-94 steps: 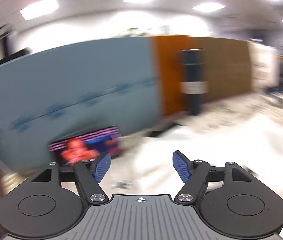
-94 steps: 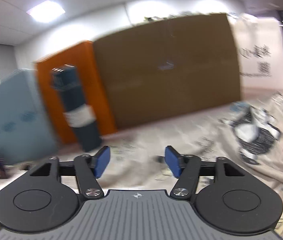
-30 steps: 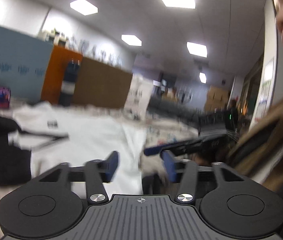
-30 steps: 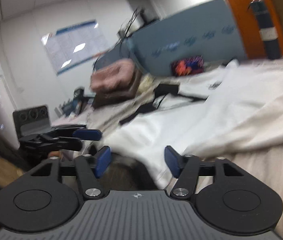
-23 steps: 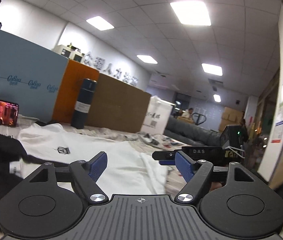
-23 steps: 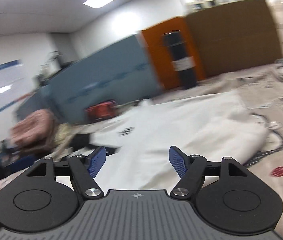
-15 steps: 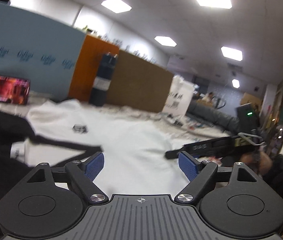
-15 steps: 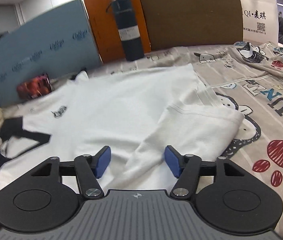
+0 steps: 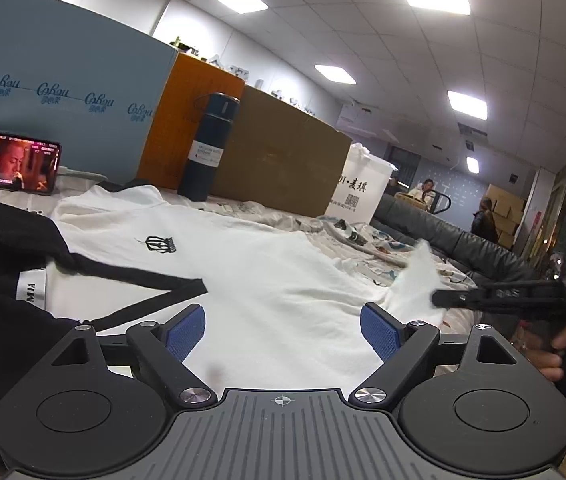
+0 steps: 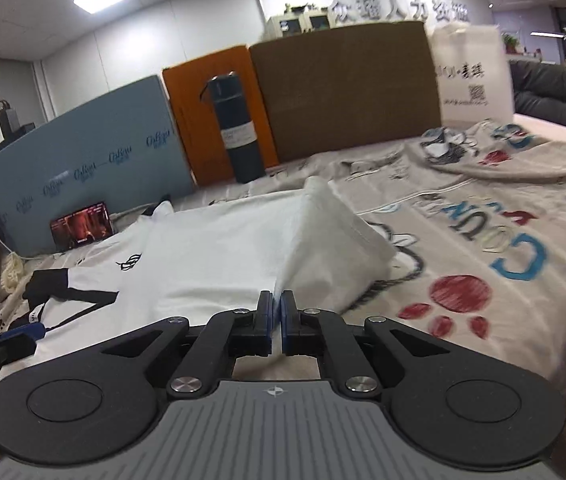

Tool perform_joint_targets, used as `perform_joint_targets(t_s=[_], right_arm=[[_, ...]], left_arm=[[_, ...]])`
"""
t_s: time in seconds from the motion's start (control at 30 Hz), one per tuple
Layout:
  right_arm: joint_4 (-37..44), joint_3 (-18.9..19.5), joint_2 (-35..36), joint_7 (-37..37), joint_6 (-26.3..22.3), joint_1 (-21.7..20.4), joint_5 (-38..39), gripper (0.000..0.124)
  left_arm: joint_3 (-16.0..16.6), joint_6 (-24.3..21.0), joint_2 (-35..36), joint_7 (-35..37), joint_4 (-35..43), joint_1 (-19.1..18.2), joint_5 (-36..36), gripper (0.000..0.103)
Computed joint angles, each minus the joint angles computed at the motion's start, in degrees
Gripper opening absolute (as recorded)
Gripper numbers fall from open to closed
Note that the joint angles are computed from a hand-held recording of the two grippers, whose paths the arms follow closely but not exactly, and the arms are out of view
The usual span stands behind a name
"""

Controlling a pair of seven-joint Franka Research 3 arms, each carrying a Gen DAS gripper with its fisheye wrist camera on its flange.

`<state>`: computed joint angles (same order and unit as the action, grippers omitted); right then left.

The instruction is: Fold clothes

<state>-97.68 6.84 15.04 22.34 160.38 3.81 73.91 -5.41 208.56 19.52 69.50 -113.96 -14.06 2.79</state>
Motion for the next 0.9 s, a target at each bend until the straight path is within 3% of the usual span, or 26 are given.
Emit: perform_joint_targets(t_s=[0.23,0.3,0.33,0.4,0.43,0.53,0.63,0.73,0.77,0.8,0.83,0.87,0.9], right_arm=[[-8.50,-3.95,-4.80,10.10,-3.34,-0.77,-8.15,0.004],[-8.46,-4.21,-4.79,10.75,-3.48,-1.68,-6.28,0.008],[-7.90,-4.24,-4.46,10.77,-3.23,-2.13,-4.64,0.013],[-6.07,-4.08,-3.15,10.68,-2.47,-2.90,-1.23,0.056],[-4.95,-3.86,-2.26,10.54,-1.93,-3.20,0.48,0.056],[-1.40,-3.29,0.70,11.99,-2.75,-4.02,2.21,0.056],[2.07,-2.82,3.84,16.15,-3.52,-4.32,0.38,0.056],[4.60,-1.84,6.47,19.60,-2.46,-4.48,-2.29,0.054],[5.02,-1.24,6.96,19.29,-1.67,-4.64,-2.44,0.052],[5.13,-0.67,7.13,18.44,-1.21,-4.81,-2.76,0.044],[5.08,-0.29,7.17,17.84,-1.13,-4.89,-3.49,0.037],[5.00,0.01,7.23,17.38,-1.05,-4.94,-4.16,0.028],[4.84,0.38,7.25,16.73,-0.96,-5.09,-4.36,0.018]], left_arm=[[0.80,-0.85,-0.19,1.05,0.00,-1.08,-1.60,0.087],[1.58,0.20,-0.30,2.67,-0.27,-2.29,-3.22,0.087],[1.18,1.50,-0.43,2.80,-0.69,-1.96,-2.59,0.087],[-0.50,3.42,-1.29,1.90,-1.86,-0.23,1.10,0.087],[-1.29,3.72,-1.91,1.63,-2.41,0.52,3.49,0.087],[-4.32,2.55,-3.89,-1.18,-3.52,3.93,14.76,0.087],[-9.47,-3.21,-5.19,-9.74,-2.06,9.99,32.98,0.087],[-22.35,-13.67,-4.36,-18.53,1.37,21.53,50.57,0.087],[-24.52,-16.89,-4.26,-19.58,1.93,23.00,53.66,0.087],[-24.68,-19.47,-4.51,-18.71,2.05,22.61,54.55,0.086],[-22.85,-21.82,-4.74,-21.86,2.99,20.66,59.27,0.086],[-19.01,-24.08,-5.14,-29.03,4.62,17.10,67.75,0.080],[-14.01,-26.13,-5.76,-33.65,5.54,12.19,73.29,0.056]])
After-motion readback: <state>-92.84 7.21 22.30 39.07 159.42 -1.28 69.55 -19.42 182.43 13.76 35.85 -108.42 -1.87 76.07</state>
